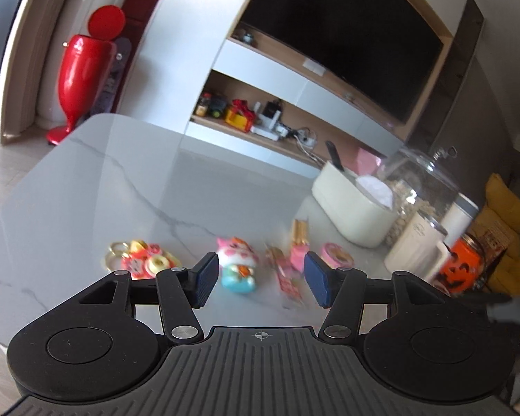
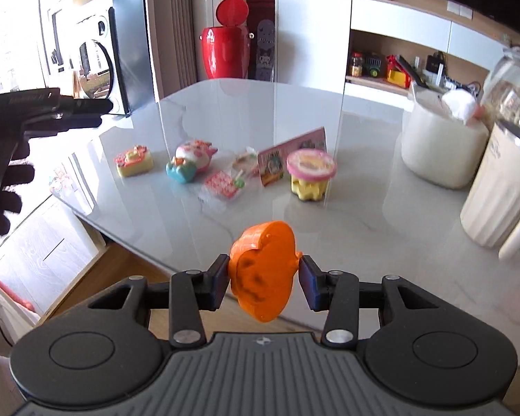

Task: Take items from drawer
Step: 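Set the keychain toy on the countertop with the left tool while the right tool places the pumpkin cup there, then grasp the black-and-red figurine in the drawer with the left tool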

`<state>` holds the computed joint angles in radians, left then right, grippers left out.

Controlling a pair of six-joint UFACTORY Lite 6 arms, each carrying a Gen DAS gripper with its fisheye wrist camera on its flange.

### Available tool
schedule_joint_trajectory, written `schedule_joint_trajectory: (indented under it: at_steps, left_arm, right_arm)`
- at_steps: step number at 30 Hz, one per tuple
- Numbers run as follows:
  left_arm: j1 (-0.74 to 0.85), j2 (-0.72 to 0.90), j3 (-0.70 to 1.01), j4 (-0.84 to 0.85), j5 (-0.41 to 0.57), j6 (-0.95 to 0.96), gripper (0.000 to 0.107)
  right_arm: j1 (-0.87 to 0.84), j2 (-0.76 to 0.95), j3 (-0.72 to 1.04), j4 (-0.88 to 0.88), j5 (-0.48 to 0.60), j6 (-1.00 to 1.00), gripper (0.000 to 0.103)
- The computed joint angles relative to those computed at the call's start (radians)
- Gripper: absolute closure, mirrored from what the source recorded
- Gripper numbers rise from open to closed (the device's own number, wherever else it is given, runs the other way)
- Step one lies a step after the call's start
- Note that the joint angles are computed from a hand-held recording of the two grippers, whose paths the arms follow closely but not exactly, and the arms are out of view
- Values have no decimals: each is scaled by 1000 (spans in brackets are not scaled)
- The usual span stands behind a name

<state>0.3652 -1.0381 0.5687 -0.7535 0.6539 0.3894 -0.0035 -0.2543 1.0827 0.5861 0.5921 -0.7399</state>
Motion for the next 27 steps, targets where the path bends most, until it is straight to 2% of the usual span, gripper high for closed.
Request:
schedule_joint_trajectory:
  at_steps: [3, 6, 8, 9, 11, 13, 17, 20, 22, 25, 27]
  left_arm:
    - [-231, -19, -73, 153, -37, -133, 48]
    - [-459, 63, -109, 373, -78, -300, 50]
    - [-513, 99, -120, 418, -66, -330, 50]
    - [-517, 119, -120, 410, -54, -317, 50]
    - [-508, 128, -128, 381, -35, -271, 50]
    - [-527, 144, -131, 365, -34, -247, 50]
    - [-598, 202, -119, 361, -56, -227, 51]
    - [-652, 278, -99, 341, -82, -195, 53]
    - [-721, 334, -72, 394, -108, -245, 53]
    - [-806, 489, 15, 407, -123, -245, 53]
    - [-844, 589, 75, 370, -117, -201, 53]
  right_arm:
    - [100, 128, 154, -85, -65, 114, 60]
    - [184, 289, 337, -186, -118, 269, 60]
    - [201, 410, 483, -202, -81, 331, 49]
    - [202, 457, 542, -216, -54, 368, 37]
    - [190, 493, 581, -213, -16, 387, 34]
    - [159, 460, 532, -176, 18, 333, 33]
    - [50, 257, 268, -123, 78, 161, 26]
    - [-91, 111, 85, -92, 139, 26, 23]
    - [-210, 40, -16, -62, 155, -58, 19]
    - [-384, 26, -97, 6, 157, -114, 19]
    - [-441, 65, -83, -19, 159, -40, 19]
